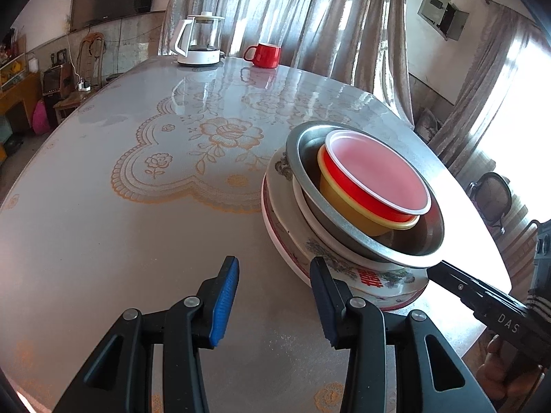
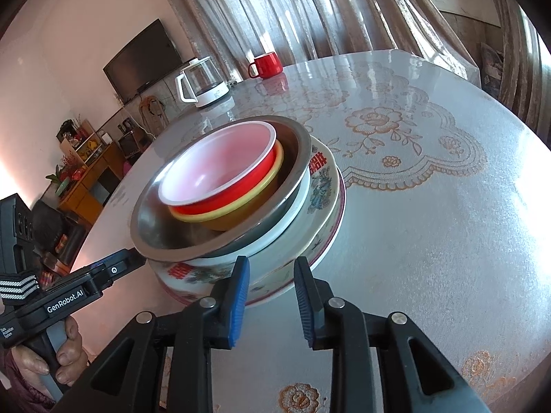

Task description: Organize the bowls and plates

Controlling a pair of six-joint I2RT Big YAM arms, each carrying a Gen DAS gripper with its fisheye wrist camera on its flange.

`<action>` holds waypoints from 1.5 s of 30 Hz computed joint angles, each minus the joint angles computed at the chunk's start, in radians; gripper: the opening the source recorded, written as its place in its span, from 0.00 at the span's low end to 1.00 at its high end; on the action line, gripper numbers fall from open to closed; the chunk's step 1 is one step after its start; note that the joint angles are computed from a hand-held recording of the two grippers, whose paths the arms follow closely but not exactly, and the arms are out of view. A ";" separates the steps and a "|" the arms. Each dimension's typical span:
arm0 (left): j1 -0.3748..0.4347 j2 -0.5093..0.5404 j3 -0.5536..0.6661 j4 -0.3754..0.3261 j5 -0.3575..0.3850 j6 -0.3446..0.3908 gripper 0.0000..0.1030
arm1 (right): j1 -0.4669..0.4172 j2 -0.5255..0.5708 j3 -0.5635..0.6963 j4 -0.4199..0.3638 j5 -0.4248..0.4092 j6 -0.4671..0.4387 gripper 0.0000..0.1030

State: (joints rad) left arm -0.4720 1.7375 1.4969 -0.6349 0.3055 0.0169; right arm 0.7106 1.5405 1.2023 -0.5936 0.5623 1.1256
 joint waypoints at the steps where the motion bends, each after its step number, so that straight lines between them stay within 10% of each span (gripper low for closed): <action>1: -0.001 -0.008 -0.010 0.011 -0.011 0.000 0.43 | 0.002 -0.001 0.003 -0.008 -0.001 0.004 0.26; 26: -0.042 -0.144 -0.145 0.213 -0.187 0.035 0.76 | 0.111 0.109 0.294 -0.505 0.359 0.231 0.36; 45: -0.048 -0.154 -0.166 0.233 -0.196 0.041 0.87 | 0.118 0.155 0.338 -0.531 0.349 0.208 0.36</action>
